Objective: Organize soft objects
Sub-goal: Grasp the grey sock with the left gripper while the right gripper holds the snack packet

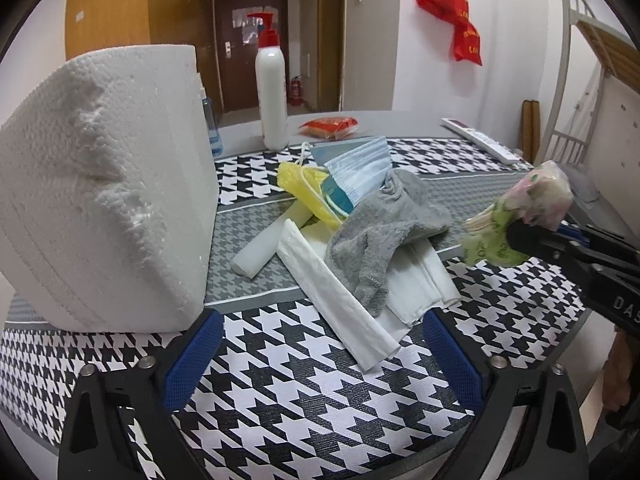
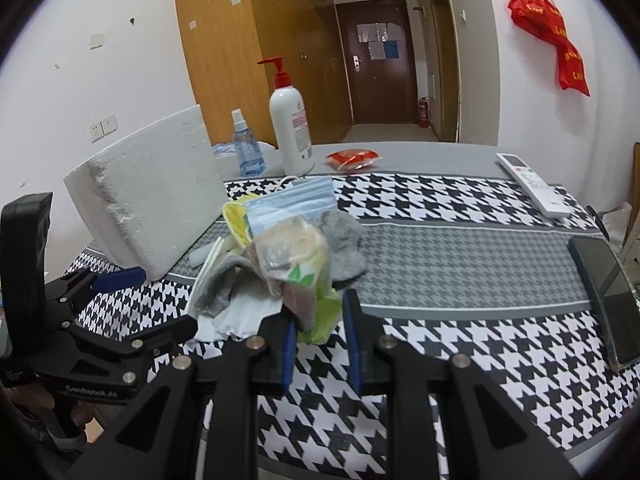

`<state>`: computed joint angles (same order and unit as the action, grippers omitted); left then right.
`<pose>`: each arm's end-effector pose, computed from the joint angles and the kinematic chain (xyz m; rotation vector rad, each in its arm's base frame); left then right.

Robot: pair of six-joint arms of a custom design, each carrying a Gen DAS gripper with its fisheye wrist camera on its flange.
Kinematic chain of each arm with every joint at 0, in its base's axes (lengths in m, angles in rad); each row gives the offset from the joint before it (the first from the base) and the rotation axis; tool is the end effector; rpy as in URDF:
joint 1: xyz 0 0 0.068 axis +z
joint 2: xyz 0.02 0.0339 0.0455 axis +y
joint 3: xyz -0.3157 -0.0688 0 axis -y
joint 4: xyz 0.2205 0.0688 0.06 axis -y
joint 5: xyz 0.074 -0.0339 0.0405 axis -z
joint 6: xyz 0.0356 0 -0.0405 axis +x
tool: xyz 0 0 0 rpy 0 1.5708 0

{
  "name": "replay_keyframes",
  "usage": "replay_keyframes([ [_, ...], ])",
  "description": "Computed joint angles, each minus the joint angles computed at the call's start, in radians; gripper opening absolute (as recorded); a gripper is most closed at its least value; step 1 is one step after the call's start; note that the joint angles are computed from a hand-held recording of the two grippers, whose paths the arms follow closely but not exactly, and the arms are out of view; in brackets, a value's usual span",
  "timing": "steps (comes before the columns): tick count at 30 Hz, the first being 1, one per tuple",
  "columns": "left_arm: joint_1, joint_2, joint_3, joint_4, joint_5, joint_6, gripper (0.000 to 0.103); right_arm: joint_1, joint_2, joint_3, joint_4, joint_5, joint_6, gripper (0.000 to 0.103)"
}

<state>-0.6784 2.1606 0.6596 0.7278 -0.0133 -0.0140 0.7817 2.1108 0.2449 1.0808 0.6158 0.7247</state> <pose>0.2722 -0.2188 0.0835 0.7657 2.2400 -0.3237 0.1908 0.1605 0.0830 0.2239 2.1766 0.1116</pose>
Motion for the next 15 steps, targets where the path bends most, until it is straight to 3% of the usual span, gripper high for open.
replay_keyframes([
  [5, -0.013, 0.017, 0.032, -0.037, -0.015, -0.006, 0.081, -0.003, 0.007, -0.023, 0.038, -0.004, -0.002, 0.025],
  [15, -0.074, 0.023, 0.071, -0.007, -0.059, 0.022, 0.077, -0.010, 0.032, -0.092, 0.136, 0.002, 0.020, 0.026],
])
